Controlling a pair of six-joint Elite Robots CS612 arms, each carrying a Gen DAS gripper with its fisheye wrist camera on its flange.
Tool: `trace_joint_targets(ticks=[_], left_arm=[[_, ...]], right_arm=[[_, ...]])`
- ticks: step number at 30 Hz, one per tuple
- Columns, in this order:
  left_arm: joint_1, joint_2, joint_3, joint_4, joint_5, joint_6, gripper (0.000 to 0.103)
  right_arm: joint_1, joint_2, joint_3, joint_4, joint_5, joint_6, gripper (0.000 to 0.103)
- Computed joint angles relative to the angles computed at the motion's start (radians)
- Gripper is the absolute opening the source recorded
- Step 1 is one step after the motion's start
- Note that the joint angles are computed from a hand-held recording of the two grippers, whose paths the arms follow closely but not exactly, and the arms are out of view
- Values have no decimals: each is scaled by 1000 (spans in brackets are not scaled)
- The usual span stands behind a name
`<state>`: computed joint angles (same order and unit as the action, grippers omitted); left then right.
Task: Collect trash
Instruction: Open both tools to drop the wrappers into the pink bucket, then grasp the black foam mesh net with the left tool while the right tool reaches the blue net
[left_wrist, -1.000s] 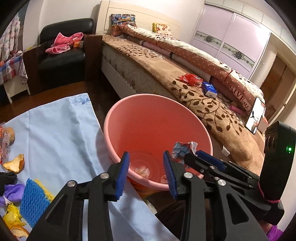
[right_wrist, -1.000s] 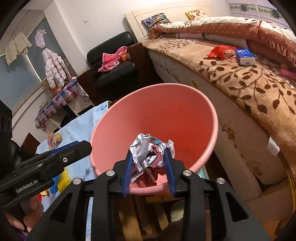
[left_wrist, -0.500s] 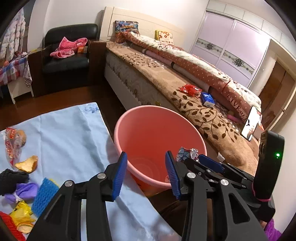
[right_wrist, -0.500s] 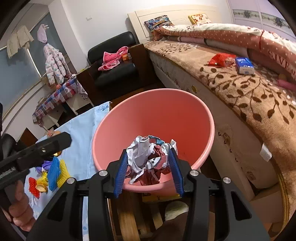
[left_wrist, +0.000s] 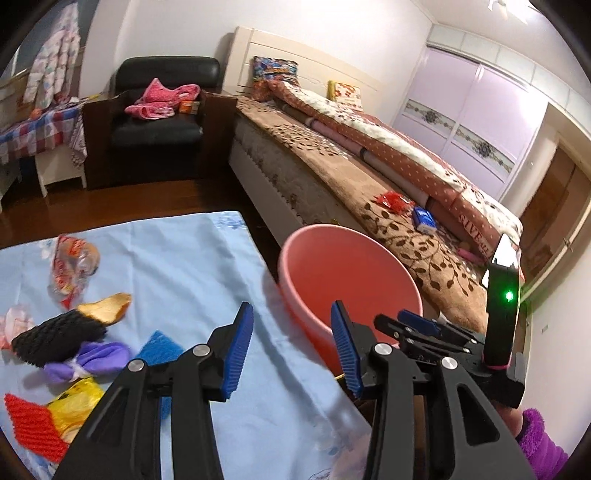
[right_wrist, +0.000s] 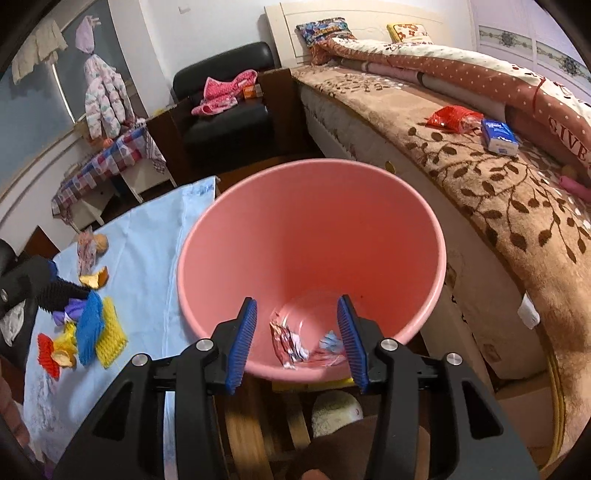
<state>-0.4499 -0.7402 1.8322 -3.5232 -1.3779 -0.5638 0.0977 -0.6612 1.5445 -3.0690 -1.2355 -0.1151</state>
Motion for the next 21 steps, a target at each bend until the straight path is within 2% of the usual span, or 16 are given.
trace_joint_targets(ticks=[5,10,16,21], left_arm=[[10,-14,44,-47,28,-17,43],[13,-39,111,-80,121,-21,43],[23,-85,230,-130,280,-54,43],[47,-107,305,-133,334,-112,47]], right_arm=[[8,-26,40,-67,-7,-9,46],[32,-37,46,-116,-16,-51,46],[60,-40,18,-55,20,-52,46],[84,-50,-7,25,78,-92,46]])
